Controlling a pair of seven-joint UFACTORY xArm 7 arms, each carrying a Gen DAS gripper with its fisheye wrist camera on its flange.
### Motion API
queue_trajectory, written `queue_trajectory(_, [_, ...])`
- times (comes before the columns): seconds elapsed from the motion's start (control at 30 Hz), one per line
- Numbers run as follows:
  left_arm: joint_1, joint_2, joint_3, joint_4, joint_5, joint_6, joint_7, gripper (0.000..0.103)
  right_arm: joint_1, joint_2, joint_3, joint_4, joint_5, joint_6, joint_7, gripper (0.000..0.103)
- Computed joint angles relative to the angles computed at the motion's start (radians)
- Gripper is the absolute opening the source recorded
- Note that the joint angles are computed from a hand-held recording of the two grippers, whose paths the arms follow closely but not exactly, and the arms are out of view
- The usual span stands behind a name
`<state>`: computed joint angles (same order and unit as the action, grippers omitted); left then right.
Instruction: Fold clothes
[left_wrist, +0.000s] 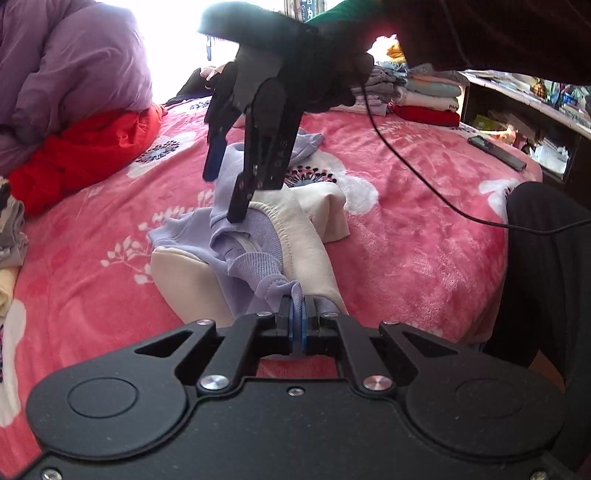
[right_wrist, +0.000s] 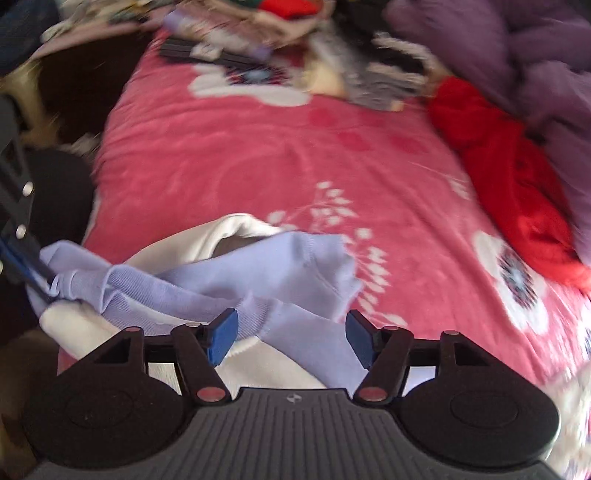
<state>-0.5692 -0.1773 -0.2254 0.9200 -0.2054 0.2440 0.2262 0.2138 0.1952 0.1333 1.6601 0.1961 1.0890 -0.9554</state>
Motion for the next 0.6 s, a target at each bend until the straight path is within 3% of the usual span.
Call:
queue_trajectory(0.2, [-0.038,0.004,0.042,-0.015,-0.123,-0.010,0.090,0.001,0.047,0.304,0.007,0.417,-0.087,0.391,0.026,0.068])
queue_trajectory(0.3, [-0.040,0.012,0.050,-0.013,-0.172,-0.004,0.128,0.001,0.050,0.371,0.009,0.486,-0.068,0.421,0.040,0.077])
queue_trajectory(0.4, [-0.026,0.014,0.042,-0.007,-0.184,0.003,0.132,0.001,0.045,0.373,0.013,0.468,-0.051,0.415,0.040,0.078])
queue_trajectory(0.47, [-0.013,0.014,0.032,-0.006,-0.167,0.003,0.114,0.001,0.035,0.378,0.017,0.477,-0.027,0.445,0.050,0.065])
queue_trajectory(0.5, [-0.006,0.015,0.027,-0.004,-0.156,0.003,0.100,0.001,0.028,0.362,0.019,0.455,-0.014,0.436,0.049,0.053])
queue_trajectory(0.57, [0.014,0.014,0.011,-0.002,-0.117,0.001,0.044,0.001,0.014,0.278,0.021,0.335,0.004,0.346,0.019,0.035])
queue_trajectory(0.6, [0.029,0.011,-0.003,-0.001,-0.077,-0.003,0.001,0.001,0.009,0.222,0.020,0.254,0.008,0.275,-0.003,0.020])
